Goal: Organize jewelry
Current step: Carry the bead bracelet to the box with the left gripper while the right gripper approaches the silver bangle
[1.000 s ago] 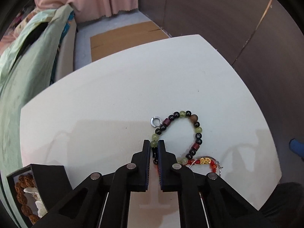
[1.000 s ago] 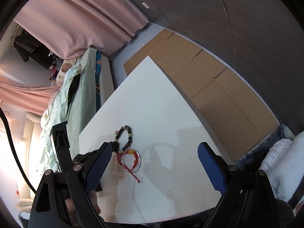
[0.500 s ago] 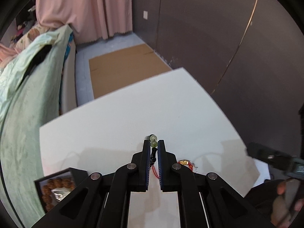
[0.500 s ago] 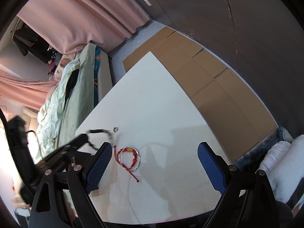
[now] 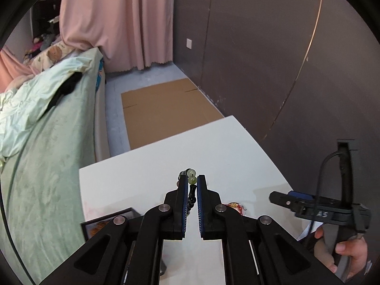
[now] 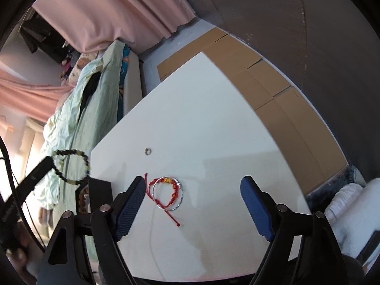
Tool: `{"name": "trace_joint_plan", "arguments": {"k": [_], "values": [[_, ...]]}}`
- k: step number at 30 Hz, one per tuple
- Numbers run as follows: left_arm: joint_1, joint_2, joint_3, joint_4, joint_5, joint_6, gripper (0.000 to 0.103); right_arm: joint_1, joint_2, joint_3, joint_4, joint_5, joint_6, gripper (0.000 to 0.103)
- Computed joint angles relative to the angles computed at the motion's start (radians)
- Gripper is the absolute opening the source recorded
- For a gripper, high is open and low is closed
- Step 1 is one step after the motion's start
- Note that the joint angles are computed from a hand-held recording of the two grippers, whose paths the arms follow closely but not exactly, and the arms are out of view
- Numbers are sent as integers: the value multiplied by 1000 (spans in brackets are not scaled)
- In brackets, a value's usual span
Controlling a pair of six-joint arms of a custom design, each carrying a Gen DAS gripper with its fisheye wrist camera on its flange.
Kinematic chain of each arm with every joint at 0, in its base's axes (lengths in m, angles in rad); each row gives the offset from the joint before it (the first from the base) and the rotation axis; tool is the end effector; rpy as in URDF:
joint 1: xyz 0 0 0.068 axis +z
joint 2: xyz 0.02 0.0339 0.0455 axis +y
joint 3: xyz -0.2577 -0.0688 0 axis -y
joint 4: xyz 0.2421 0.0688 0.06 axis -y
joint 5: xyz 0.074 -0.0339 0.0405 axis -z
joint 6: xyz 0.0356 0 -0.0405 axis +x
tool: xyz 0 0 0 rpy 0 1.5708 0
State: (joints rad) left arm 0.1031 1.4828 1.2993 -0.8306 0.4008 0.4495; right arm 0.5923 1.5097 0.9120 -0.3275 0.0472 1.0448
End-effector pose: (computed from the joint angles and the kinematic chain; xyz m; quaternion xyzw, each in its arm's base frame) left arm 0.3026 0.0173 0.2944 0.2163 0.9187 -0.1107 0.3113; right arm 0.2532 0.1684 0.1966 0.2200 0.9222 0.2163 0.2330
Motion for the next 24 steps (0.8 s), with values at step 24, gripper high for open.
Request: {"name": "trace_joint_plan", "arguments": {"k": [24], "values": [[306,76,73,-73,156,139,7,81,260,243,-101,-53,-142,57]]}}
